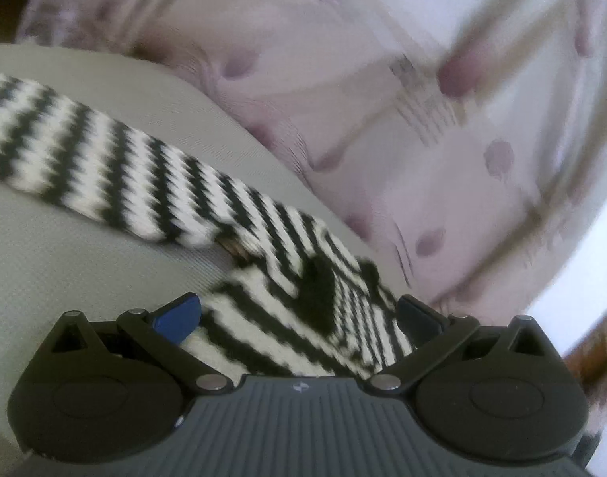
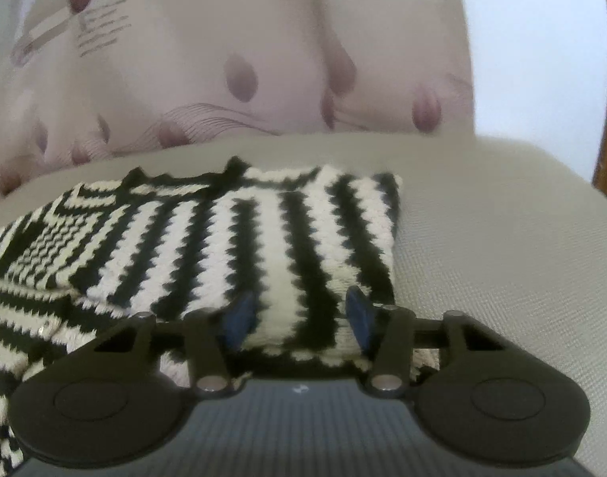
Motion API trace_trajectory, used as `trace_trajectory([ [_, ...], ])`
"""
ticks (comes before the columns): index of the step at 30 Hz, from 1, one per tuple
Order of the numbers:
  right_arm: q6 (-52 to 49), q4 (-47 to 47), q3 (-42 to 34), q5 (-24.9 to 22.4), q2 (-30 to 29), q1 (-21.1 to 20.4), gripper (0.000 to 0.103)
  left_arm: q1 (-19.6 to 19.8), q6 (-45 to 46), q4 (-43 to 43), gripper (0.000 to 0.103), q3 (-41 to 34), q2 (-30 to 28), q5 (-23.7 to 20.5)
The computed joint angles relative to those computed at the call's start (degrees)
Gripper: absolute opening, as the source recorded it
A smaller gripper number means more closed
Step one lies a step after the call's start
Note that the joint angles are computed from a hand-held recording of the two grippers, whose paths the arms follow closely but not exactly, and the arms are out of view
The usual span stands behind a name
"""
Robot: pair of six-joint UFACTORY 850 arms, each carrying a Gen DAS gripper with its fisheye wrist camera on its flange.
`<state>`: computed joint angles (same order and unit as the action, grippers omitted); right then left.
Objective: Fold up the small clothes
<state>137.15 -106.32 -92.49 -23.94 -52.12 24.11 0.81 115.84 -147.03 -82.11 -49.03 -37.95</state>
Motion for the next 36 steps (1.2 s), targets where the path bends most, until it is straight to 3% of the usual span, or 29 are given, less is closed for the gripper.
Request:
trace_trajectory([
  [6,4.03,-4.09,0.98,0.53,0.54,-0.3,0.057,5.65,-0.62,-6.2,0.098,5.02,4.7,3.2],
  [8,3.72,-4.6,0.9,0.76,0.48,-0.29,0.065,8.51,-7.36,-2.57,0.097,5.4,5.25,4.64],
  [12,2.77,-4.27,0.81,0.76,0.45,-0.19,0.066,12.92,-16.83,1.72,0.092,4.71,4.39,5.58],
  [14,3.06,-4.45,0.85,0.78,0.47,-0.2,0.066,14.48,-19.06,1.46,0.087,3.95,3.15,4.52],
  [18,3.23,-4.67,0.8,0.82,0.42,-0.23,0.067,15.68,-17.16,2.81,0.09,1.57,1.83,4.29],
  [23,2.54,-4.31,0.72,0.75,0.38,-0.16,0.068,15.41,-21.12,5.02,0.067,-3.86,-1.6,6.62],
  [24,2.58,-4.43,0.74,0.79,0.39,-0.2,0.068,15.44,-22.84,5.93,0.057,-5.01,-2.33,7.2],
  [27,2.65,-4.5,0.78,0.78,0.4,-0.21,0.069,15.59,-25.91,7.88,0.011,-8.16,-4.54,9.86],
  [31,5.15,-6.11,1.25,0.05,0.57,-0.18,0.069,13.98,-11.27,-5.3,0.011,-7.88,-3.79,13.7],
  [36,22.04,-16.68,6.23,-6.84,2.66,-0.03,0.069,10.67,0.3,-11.11,0.011,-8.09,-0.65,10.52],
])
